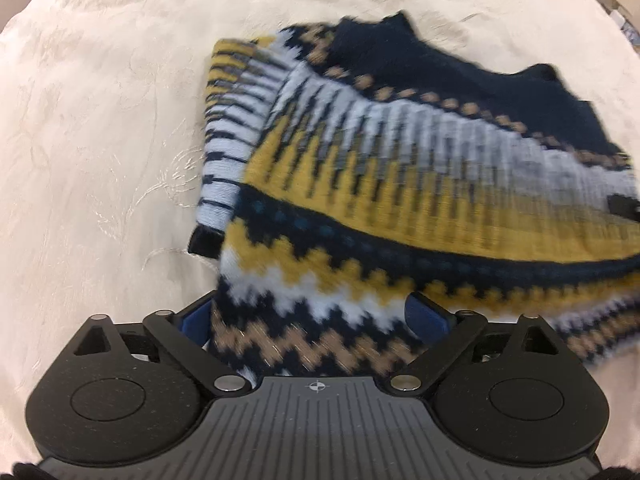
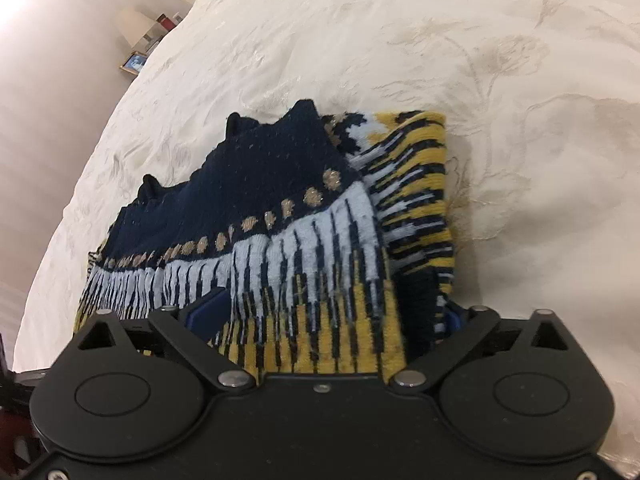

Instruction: Fold small clothes

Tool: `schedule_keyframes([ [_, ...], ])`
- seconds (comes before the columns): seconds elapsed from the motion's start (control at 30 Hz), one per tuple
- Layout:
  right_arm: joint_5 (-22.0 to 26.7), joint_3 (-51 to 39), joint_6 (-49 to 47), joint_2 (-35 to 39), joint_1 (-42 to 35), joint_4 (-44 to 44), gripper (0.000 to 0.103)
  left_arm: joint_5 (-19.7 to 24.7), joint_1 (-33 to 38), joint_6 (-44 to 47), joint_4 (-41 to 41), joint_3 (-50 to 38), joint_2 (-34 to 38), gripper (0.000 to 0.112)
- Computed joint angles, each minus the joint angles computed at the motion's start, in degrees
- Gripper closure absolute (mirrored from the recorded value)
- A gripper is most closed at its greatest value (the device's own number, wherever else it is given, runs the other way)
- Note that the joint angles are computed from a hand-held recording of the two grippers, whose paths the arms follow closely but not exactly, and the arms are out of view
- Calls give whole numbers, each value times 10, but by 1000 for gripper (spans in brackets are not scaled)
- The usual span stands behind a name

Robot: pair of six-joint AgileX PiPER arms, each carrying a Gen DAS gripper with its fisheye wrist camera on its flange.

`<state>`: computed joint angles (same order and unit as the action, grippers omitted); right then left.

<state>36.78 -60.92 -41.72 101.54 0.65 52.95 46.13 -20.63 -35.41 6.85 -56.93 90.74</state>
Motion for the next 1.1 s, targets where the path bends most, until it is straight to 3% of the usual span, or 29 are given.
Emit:
schedule_keyframes([
  [0.1, -1, 10, -46, 0, -3, 24, 0, 37, -34, -22, 21, -40, -15, 16],
  [0.2, 15, 18, -85, 0, -20, 55, 0, 39, -51, -29, 27, -99, 12, 16],
  [0.37, 40, 18, -98, -1, -38, 65, 0, 35, -64, -19, 36, -225, 128, 16],
  [0.57, 54, 14, -108, 2, -45, 66, 3, 78, -74, -3, 50, -369, 268, 16],
  [0.67, 62, 15, -109, 3, -55, 70, 6, 95, -79, 15, 62, -404, 318, 9],
  [0.73, 66, 11, -101, 3, -56, 65, 8, 79, -81, 12, 75, -396, 325, 9],
  [0.8, 67, 5, -82, 2, -55, 47, 16, 79, -79, 6, 74, -398, 327, 9],
  [0.93, 83, -17, -21, 3, -58, 6, 41, 73, -72, 21, 62, -385, 311, 10],
  [1.03, 94, -33, 30, -6, -52, -30, 63, 68, -63, 25, 42, -347, 265, 16],
  [1.1, 103, -47, 71, -22, -41, -65, 69, 56, -61, 15, 36, -297, 216, 16],
])
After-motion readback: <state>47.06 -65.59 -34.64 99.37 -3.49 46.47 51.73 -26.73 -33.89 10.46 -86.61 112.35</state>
